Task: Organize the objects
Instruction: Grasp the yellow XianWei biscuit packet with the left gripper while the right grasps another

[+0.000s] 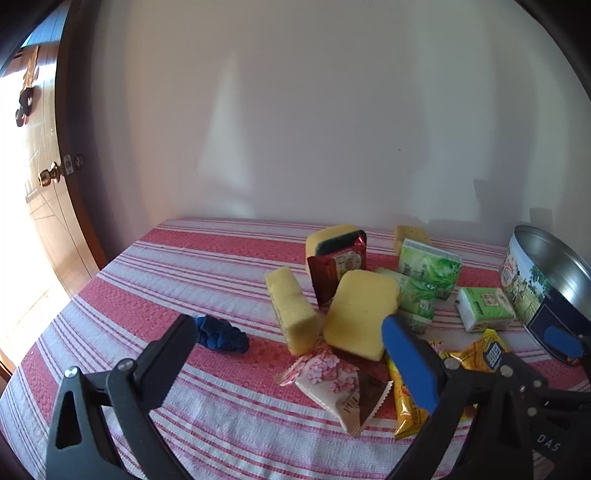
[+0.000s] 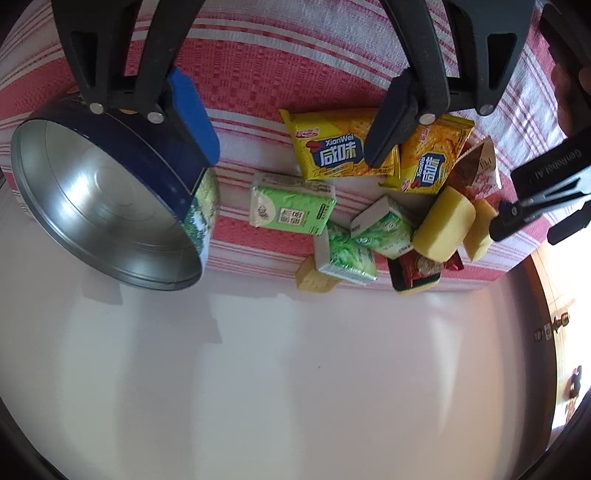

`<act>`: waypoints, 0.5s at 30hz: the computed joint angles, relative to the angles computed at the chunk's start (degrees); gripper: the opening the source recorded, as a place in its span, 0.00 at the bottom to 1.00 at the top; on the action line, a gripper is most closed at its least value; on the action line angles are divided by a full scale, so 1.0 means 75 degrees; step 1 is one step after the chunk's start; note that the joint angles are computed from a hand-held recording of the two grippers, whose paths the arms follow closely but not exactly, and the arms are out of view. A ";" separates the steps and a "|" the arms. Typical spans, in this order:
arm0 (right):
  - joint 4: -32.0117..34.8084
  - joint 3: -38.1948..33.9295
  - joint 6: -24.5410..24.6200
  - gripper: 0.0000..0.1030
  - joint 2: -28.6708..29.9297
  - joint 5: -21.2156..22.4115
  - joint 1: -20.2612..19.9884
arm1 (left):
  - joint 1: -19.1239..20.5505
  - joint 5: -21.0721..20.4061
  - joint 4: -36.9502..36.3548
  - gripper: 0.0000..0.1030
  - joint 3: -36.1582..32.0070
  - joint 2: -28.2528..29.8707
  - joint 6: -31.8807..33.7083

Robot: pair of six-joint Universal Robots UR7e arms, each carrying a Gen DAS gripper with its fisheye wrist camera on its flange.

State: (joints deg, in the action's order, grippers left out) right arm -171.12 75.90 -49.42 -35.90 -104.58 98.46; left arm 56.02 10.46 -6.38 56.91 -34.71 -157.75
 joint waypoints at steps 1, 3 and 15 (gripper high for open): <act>0.0169 -0.0081 -0.0037 0.76 0.0051 -0.0096 0.0018 | 0.0009 0.0033 0.0596 0.94 -0.0246 0.0135 -0.0446; 0.0620 -0.0255 -0.0015 0.75 0.0139 -0.0293 0.0056 | 0.0024 0.0239 0.1811 0.92 -0.0746 0.0418 -0.1320; 0.2140 -0.0513 -0.0008 0.70 0.0110 -0.0298 0.0072 | 0.0030 0.1001 0.4809 0.80 -0.2386 0.1459 -0.3033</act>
State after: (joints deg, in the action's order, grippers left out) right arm -155.07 72.05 -49.48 -35.08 -106.81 98.99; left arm 56.24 17.96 29.69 39.02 -23.77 -180.50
